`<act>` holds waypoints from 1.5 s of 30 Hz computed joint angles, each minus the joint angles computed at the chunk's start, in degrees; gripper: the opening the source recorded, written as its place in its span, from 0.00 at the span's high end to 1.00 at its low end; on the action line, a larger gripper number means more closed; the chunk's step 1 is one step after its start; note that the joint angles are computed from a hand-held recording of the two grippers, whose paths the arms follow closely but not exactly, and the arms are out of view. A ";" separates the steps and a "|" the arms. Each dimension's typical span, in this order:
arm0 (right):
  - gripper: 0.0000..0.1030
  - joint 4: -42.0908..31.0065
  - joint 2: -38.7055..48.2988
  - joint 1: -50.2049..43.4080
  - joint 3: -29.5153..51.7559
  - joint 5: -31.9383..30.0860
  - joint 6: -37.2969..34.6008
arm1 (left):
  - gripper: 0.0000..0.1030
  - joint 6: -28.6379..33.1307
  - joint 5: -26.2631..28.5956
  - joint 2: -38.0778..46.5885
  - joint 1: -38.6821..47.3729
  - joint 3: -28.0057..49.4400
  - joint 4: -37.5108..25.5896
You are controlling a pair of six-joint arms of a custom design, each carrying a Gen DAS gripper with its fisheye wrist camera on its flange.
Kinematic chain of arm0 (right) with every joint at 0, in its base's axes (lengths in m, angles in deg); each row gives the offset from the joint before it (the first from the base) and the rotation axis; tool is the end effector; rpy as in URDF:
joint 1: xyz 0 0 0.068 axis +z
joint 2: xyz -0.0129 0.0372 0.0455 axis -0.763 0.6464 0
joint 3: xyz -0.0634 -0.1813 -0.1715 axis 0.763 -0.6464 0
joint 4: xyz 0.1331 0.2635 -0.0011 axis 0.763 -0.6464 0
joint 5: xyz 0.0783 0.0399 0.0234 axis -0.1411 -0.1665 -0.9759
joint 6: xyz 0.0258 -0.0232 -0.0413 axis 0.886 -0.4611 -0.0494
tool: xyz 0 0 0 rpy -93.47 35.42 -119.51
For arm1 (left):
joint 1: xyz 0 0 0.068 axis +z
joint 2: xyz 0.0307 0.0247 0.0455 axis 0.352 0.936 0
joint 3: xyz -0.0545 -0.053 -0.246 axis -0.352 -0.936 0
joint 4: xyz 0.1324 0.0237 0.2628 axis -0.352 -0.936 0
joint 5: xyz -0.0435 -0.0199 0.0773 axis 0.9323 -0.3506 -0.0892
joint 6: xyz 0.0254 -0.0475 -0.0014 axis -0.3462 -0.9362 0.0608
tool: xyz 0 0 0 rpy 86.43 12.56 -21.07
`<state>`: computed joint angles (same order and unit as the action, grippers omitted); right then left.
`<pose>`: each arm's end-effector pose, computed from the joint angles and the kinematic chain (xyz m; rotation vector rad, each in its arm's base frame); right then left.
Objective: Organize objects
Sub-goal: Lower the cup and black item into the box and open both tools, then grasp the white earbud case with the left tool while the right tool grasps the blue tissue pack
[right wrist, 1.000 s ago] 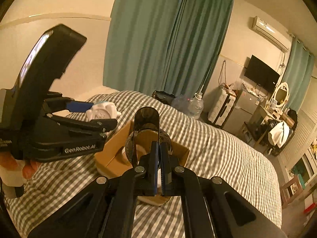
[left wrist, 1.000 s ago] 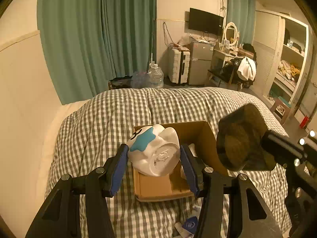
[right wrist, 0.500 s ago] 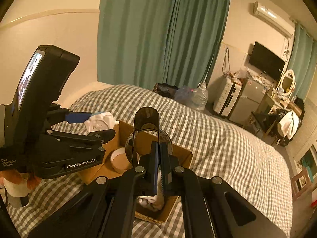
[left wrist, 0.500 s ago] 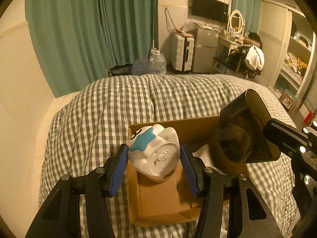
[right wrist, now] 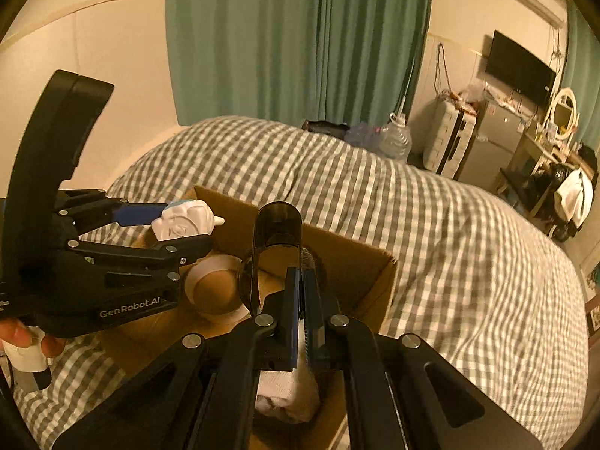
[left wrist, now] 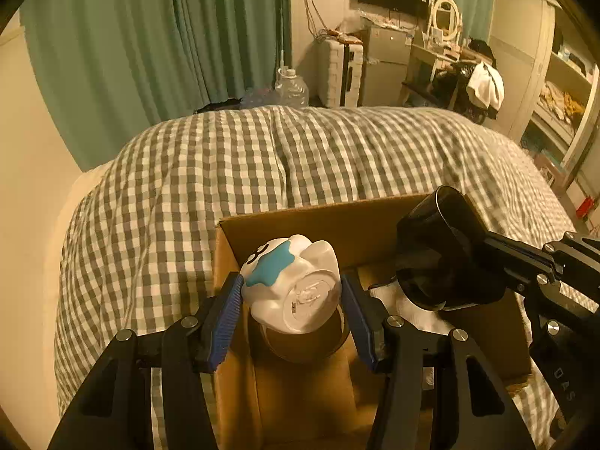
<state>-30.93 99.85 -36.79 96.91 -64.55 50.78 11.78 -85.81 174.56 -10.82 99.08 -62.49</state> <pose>0.2389 0.0469 0.2248 0.0115 2.3591 -0.0757 0.3224 -0.1975 0.2279 0.7753 2.3872 -0.2110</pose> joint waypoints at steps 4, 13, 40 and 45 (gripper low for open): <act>0.98 1.67 -0.73 -2.10 -1.80 -2.71 -0.41 | 0.46 -0.23 -1.18 1.31 -0.64 0.76 -0.23; 0.55 -2.45 -6.99 -2.98 0.18 -2.21 2.01 | 0.15 -0.81 -4.44 -4.44 -1.87 -0.21 -2.41; 0.21 -46.86 -17.87 52.82 5.93 33.24 50.37 | 0.07 -0.83 -9.40 -53.38 3.35 -31.34 -16.31; 0.21 -46.05 -13.70 61.10 0.15 31.20 61.26 | 0.07 -1.98 -8.05 -60.52 4.04 -40.55 -17.53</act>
<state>-76.97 86.14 24.31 97.07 -33.36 112.05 9.80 -93.86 114.04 -6.78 58.53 -80.02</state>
